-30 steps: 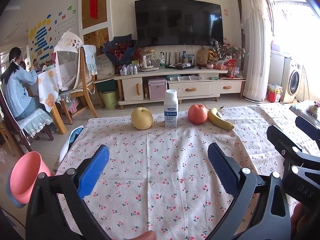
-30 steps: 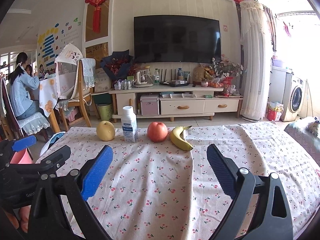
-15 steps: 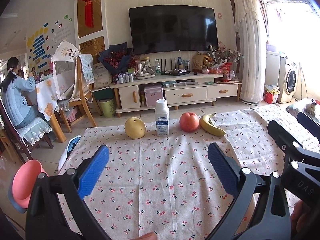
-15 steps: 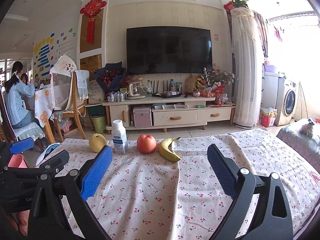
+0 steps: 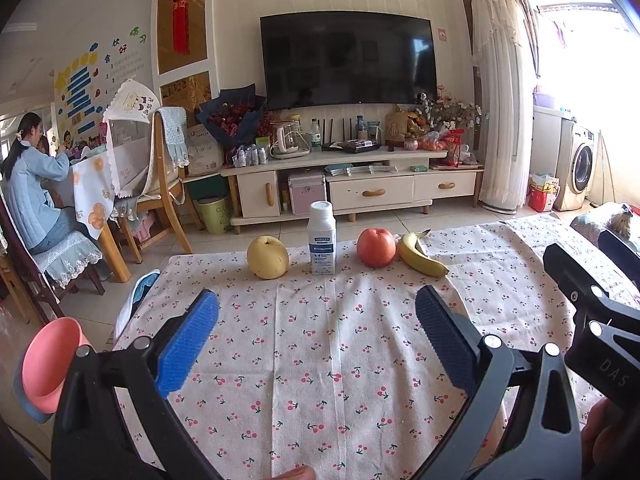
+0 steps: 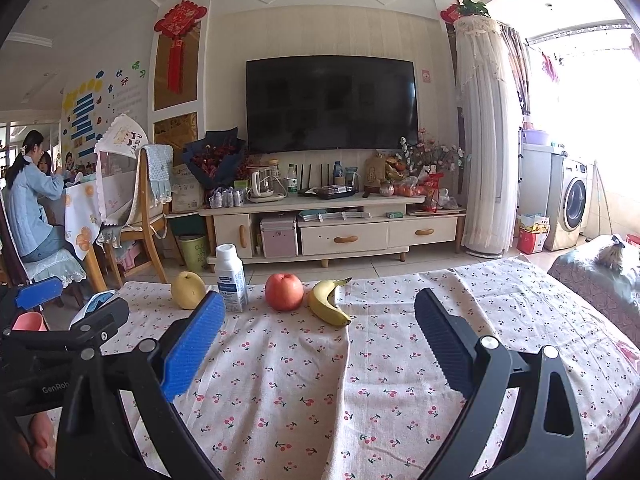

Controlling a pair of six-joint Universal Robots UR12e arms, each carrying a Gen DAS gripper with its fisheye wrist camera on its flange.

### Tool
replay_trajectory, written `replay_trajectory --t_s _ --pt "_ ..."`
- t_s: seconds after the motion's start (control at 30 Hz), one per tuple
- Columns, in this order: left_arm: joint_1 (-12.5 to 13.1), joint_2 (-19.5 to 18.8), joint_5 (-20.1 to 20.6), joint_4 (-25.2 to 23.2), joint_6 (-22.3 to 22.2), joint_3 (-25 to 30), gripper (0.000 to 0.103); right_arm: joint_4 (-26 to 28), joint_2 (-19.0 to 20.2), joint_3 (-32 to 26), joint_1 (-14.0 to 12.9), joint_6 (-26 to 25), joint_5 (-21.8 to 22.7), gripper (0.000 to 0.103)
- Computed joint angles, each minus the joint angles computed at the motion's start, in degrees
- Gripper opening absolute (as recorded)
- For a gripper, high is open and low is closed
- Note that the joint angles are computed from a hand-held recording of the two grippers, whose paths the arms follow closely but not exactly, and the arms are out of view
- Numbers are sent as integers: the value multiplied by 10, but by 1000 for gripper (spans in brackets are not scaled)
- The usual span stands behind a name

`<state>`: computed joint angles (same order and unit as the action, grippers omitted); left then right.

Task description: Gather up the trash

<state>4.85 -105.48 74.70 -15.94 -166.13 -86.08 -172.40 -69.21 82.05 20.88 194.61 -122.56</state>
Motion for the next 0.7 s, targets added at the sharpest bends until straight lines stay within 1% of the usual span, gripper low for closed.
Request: replay_trajectory --t_s 0.2,0.7 --pt "1 0 0 -2 1 0 99 -1 -1 1 0 -10 -4 95" --pt "3 -9 3 -5 -19 11 99 -1 7 -7 1 -29 -4 95"
